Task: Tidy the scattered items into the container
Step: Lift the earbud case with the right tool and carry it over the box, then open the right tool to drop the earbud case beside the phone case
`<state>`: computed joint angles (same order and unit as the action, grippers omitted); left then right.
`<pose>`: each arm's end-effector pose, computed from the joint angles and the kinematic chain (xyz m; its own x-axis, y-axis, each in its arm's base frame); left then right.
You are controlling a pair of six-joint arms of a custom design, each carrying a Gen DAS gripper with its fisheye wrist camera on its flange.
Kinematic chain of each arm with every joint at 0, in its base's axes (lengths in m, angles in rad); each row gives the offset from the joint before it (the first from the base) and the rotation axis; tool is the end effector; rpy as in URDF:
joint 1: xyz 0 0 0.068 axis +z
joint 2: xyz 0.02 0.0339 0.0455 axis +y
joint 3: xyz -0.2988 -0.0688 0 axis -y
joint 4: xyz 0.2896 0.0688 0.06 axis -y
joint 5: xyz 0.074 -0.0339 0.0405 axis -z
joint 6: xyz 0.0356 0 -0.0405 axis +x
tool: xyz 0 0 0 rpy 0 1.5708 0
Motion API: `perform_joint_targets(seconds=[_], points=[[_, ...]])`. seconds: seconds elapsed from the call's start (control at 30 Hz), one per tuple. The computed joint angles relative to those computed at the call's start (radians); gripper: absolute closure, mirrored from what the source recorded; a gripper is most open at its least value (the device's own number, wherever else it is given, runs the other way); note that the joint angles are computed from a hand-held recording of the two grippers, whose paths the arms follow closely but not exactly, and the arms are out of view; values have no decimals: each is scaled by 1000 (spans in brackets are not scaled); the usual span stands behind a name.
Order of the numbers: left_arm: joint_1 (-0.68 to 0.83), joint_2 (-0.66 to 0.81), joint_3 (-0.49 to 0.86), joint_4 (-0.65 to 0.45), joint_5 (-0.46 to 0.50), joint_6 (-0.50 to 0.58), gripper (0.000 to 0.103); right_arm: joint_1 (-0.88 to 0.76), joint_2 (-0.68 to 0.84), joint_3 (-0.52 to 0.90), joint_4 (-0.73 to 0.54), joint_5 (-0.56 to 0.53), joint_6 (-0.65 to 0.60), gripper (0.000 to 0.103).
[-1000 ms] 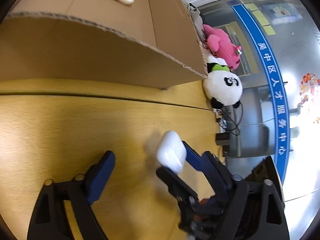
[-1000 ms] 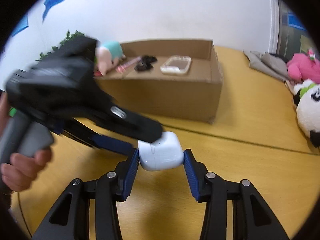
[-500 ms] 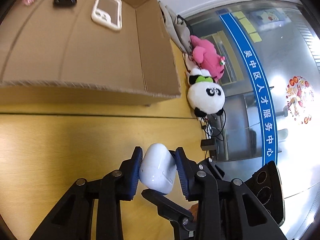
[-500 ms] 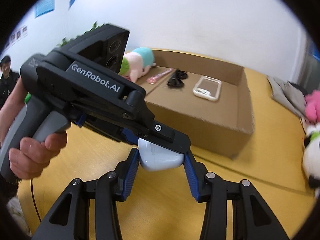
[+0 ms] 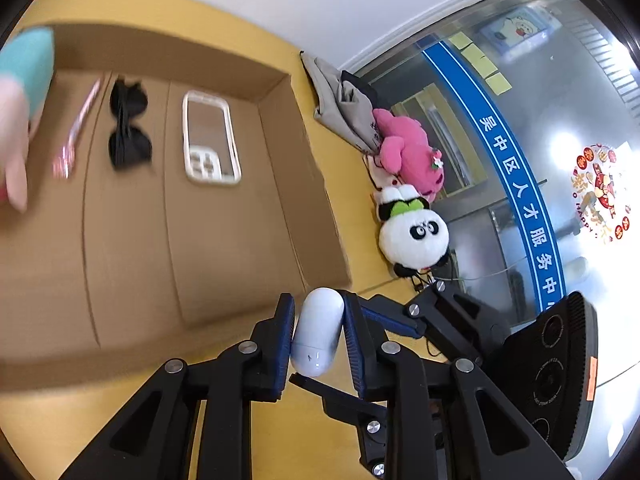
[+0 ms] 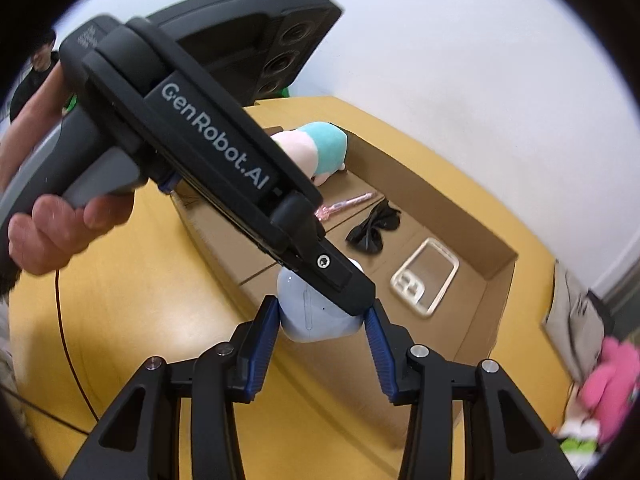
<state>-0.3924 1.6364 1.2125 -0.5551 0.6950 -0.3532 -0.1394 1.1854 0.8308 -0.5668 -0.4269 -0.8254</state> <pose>0.3468 -0.1682 0.2631 -0.9353 0.0996 -0.3396 0.3200 0.6475 -0.6916 0.2639 -0.0221 0.2614 -0.4457 -0.6129 -0.6525 -0.6620 0.7163 -0.2207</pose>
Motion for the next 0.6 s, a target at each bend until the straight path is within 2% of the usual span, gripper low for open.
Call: perform_joint_targets(seconds=[0.2, 0.5, 0.57, 0.6], points=[[36, 231, 259, -151, -18, 113, 80, 52, 274, 216, -67, 62, -23, 61], [40, 552, 526, -280, -44, 139, 80, 67, 623, 410, -119, 113, 8, 62], [35, 603, 574, -310, -56, 145, 80, 71, 666, 428, -121, 135, 14, 64], [32, 626, 595, -323, -67, 143, 81, 74, 684, 433, -120, 152, 18, 70]])
